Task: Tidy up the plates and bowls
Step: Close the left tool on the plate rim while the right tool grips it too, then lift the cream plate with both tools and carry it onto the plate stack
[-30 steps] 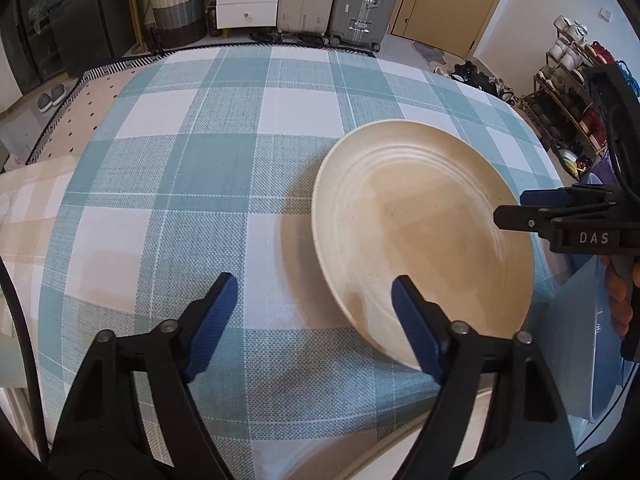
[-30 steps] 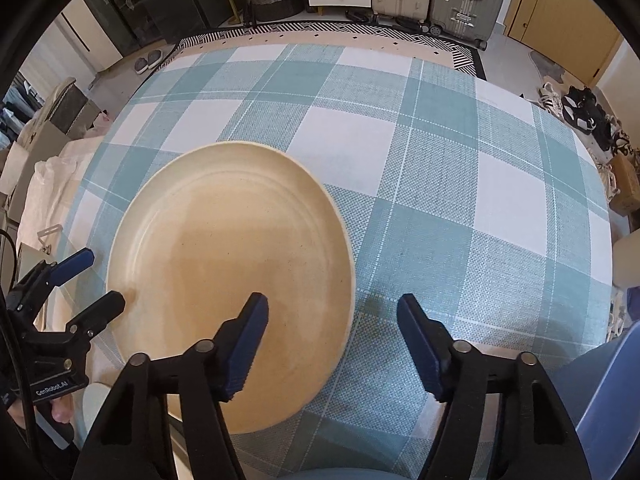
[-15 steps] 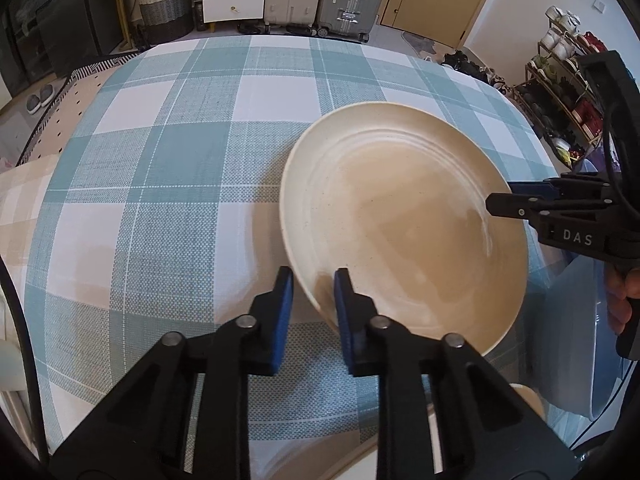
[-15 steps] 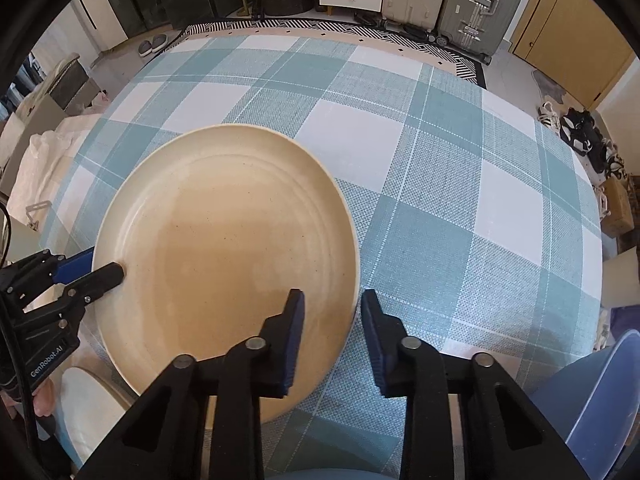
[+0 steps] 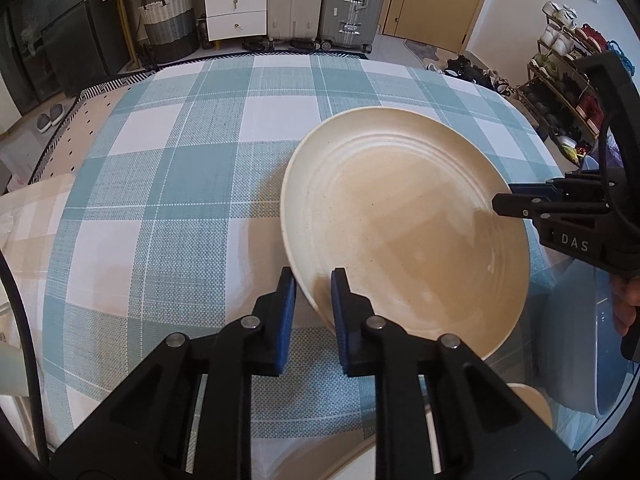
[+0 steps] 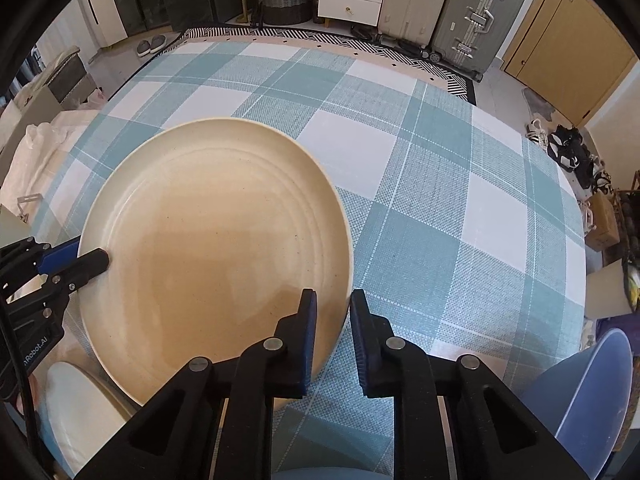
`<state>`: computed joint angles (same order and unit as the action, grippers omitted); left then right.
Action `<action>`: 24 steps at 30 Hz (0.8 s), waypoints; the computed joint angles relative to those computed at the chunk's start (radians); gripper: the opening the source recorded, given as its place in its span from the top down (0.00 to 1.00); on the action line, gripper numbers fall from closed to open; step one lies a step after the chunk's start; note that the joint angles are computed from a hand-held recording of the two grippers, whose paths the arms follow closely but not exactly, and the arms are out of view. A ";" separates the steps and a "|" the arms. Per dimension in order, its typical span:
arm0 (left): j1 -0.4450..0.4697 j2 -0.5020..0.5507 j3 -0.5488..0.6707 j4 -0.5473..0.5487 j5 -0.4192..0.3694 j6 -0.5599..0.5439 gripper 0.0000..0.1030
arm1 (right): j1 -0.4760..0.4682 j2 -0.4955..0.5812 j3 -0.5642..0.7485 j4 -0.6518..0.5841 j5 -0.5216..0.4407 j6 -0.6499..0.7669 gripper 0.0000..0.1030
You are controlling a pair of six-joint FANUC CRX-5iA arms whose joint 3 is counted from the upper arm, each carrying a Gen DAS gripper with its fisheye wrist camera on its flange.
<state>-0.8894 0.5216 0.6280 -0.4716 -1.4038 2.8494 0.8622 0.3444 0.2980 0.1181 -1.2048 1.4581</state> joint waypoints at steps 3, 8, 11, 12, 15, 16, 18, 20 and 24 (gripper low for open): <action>-0.011 -0.003 0.011 -0.017 -0.017 0.003 0.86 | 0.007 -0.013 -0.012 0.010 0.010 -0.004 0.83; -0.033 -0.010 0.032 -0.047 -0.046 0.010 0.86 | 0.016 -0.037 -0.022 0.018 0.014 -0.018 0.83; -0.049 -0.010 0.052 -0.066 -0.074 0.013 0.86 | 0.025 -0.060 -0.036 0.026 0.019 -0.025 0.83; -0.054 -0.013 0.055 -0.071 -0.080 0.015 0.86 | 0.029 -0.069 -0.040 0.028 0.019 -0.028 0.83; -0.074 -0.015 0.073 -0.088 -0.101 0.021 0.86 | 0.038 -0.092 -0.054 0.036 0.022 -0.039 0.83; -0.080 -0.016 0.080 -0.095 -0.110 0.023 0.86 | 0.041 -0.100 -0.056 0.038 0.022 -0.043 0.83; -0.096 -0.014 0.100 -0.111 -0.134 0.025 0.86 | 0.048 -0.117 -0.067 0.044 0.024 -0.052 0.83; -0.111 -0.015 0.114 -0.124 -0.151 0.030 0.86 | 0.057 -0.137 -0.079 0.050 0.026 -0.060 0.83; -0.143 -0.017 0.140 -0.146 -0.184 0.040 0.86 | 0.077 -0.180 -0.108 0.065 0.028 -0.080 0.83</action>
<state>-1.0319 0.5049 0.7680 -0.6176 -1.5882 2.8892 0.9392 0.1646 0.1903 0.1828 -1.1771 1.3779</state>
